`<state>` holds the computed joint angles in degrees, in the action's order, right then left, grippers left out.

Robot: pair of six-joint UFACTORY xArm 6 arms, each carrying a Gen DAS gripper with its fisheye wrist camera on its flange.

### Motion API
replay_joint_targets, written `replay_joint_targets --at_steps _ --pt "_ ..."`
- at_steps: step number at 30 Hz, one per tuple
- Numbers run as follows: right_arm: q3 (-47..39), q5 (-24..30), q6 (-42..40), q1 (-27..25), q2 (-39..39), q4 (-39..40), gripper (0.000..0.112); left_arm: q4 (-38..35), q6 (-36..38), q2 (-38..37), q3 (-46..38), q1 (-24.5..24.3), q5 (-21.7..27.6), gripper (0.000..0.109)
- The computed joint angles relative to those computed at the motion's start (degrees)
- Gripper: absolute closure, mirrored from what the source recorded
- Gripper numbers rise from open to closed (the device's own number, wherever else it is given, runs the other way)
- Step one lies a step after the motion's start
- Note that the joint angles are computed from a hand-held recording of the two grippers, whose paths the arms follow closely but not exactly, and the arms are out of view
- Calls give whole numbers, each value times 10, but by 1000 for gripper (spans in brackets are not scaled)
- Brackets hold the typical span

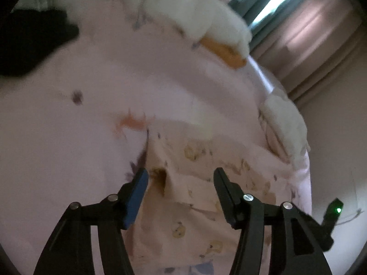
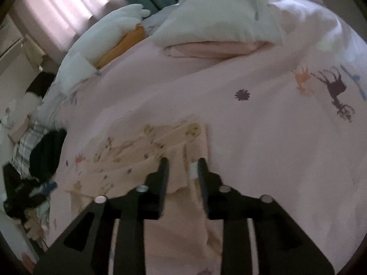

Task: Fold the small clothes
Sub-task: 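Press the folded hem flat with both grippers and open them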

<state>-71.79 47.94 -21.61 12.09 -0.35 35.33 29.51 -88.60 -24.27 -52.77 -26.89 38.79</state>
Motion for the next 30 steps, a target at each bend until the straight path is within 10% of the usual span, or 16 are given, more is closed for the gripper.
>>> replay_joint_targets --at_steps 9,26,30 --pt "55 3 7 33 -50 -35 78 -209 149 12 75 -34 -121 61" --pt "-23 -67 37 98 100 -3 79 -52 -64 156 40 57 -260 71" --pt "-80 -78 18 100 148 3 81 37 -114 174 -10 77 -210 71"
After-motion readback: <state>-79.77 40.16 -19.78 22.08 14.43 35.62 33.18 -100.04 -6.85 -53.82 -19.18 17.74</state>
